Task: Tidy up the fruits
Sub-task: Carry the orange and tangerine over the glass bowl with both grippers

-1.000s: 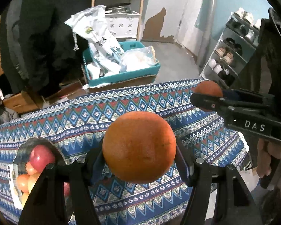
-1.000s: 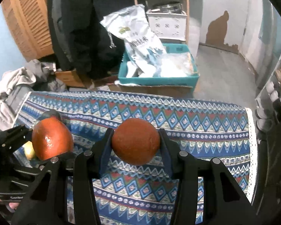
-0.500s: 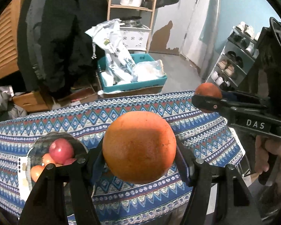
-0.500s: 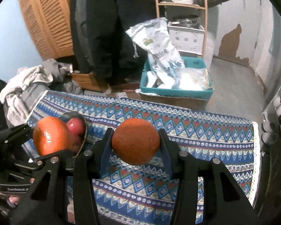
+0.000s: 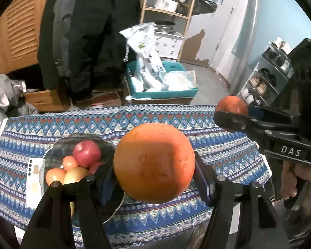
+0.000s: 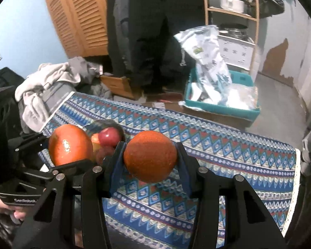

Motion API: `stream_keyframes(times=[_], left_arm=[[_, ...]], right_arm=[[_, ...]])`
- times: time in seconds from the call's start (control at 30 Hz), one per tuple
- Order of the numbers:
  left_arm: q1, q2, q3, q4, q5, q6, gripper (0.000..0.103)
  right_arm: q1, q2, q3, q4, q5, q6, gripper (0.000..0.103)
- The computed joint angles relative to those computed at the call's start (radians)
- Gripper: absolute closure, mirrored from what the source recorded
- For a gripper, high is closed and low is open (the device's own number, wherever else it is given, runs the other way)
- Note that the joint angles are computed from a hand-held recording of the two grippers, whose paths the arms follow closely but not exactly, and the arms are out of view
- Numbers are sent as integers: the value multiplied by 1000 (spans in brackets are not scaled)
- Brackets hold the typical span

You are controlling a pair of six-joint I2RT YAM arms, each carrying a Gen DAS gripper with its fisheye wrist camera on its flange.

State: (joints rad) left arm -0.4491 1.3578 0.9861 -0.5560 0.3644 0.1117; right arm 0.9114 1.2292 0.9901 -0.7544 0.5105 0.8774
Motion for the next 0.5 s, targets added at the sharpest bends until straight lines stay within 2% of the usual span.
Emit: stream_keyframes(times=[0.13, 0.5], left_arm=[[68, 26, 11, -32, 24, 21, 36], [219, 98, -26, -6, 55, 93, 36]], right_arm=[[15, 67, 33, 46, 10, -17, 57], [-37, 258, 98, 201, -134, -81, 57]])
